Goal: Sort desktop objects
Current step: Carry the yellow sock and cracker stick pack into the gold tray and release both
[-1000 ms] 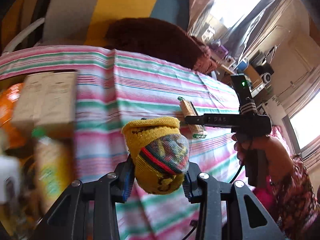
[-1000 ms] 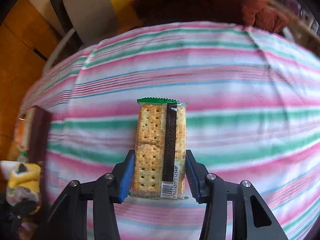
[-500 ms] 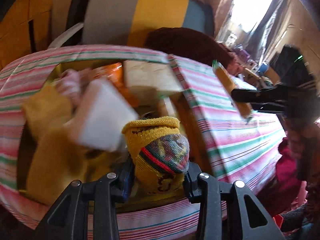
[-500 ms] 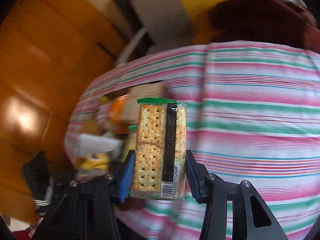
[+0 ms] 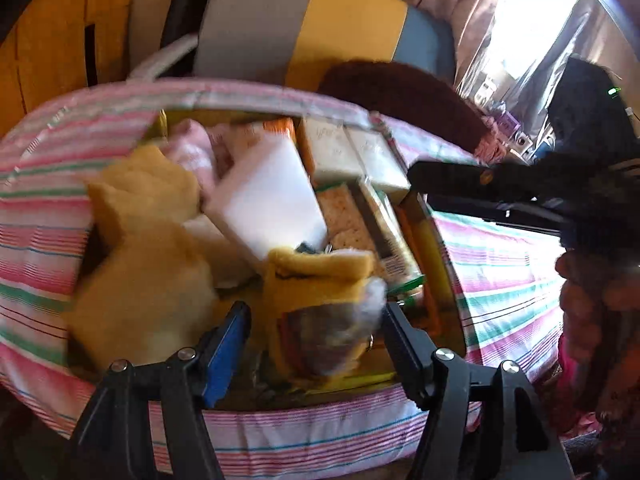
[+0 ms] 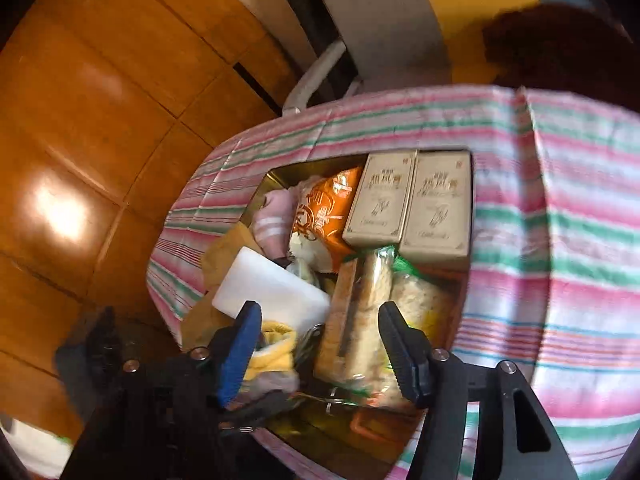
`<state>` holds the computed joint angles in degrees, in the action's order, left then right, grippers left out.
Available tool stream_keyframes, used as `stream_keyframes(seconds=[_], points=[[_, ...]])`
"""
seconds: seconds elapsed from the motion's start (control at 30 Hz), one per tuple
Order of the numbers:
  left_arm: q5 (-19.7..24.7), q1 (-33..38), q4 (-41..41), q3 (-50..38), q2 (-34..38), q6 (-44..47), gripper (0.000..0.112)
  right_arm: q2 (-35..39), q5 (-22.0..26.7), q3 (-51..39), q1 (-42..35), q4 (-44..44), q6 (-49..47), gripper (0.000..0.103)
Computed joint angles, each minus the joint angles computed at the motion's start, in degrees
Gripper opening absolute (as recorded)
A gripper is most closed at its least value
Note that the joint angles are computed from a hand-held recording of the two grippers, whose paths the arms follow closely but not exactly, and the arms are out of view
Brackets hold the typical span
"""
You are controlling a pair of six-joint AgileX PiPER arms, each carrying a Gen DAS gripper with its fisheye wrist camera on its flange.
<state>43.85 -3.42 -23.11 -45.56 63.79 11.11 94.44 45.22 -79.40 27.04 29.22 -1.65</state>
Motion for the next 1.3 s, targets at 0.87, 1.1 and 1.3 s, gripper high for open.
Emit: stream_keyframes(seconds=[0.87, 1.1, 1.3], points=[[8.1, 28.3, -26.6, 7.3, -13.2, 24.3, 0.065, 10.9, -0.9, -11.1, 4.9, -9.2, 6.2, 0.032], [3.8, 28.3, -22.6, 6.2, -12.5, 20.3, 0.065, 9.8, -4.4, -11.6, 7.4, -7.4, 4.0, 0.031], [5.0, 30.1, -22.5, 7.0, -12.3, 20.0, 0.064, 19.0, 1.2, -20.4, 10.7, -9.7, 6.4, 0.028]])
